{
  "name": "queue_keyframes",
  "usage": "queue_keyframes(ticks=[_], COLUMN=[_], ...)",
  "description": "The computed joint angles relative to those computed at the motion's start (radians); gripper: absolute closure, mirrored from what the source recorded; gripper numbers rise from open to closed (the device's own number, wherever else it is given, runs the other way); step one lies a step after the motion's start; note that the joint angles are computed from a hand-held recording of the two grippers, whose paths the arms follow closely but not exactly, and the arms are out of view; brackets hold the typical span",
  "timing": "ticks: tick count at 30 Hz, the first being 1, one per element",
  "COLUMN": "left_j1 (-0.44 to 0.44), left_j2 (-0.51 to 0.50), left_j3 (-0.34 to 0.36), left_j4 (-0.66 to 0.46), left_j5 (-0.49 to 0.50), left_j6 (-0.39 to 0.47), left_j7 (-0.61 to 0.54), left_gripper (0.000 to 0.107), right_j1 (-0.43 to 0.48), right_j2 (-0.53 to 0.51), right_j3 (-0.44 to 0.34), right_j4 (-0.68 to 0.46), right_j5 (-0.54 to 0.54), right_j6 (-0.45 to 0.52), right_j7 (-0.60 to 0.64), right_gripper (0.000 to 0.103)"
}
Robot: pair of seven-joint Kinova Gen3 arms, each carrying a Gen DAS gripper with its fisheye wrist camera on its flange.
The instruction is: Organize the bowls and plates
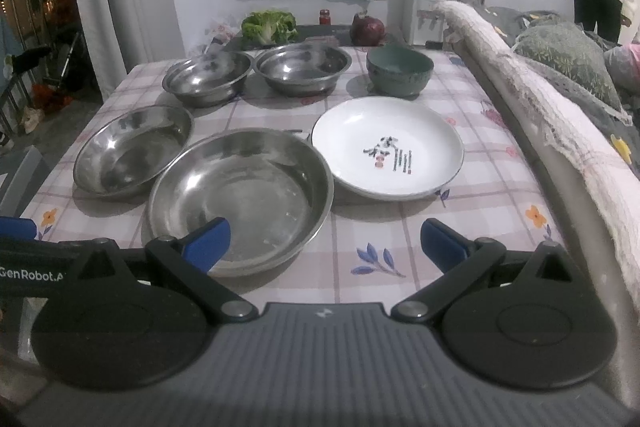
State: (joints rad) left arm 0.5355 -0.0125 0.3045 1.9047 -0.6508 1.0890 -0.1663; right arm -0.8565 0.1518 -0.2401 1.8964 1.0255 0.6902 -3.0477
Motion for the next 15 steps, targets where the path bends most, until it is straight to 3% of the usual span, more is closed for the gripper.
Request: queue_keyframes(ticks=[10,15], left_j1=[-0.053,-0.093], left_j2=[0.008,-0.004], left_j3=[-0.040,-0.064], left_j4=[-0.016,-0.009], left_j5=[-0.027,-0.023], left_j6=[-0.026,-0.084], left_j7=[-0.066,-0.118], left_gripper=[0.005,0.005], right_j1=[0.036,0.050], right_j2=[0.011,0.030], right_j3=[0.022,0.038], right_j4=[-0.029,-0.051], right_j5=[0.075,0.087], right_j6=[-0.048,-0.105], right_j7=[0.032,0.049], right_gripper=[0.001,0.001])
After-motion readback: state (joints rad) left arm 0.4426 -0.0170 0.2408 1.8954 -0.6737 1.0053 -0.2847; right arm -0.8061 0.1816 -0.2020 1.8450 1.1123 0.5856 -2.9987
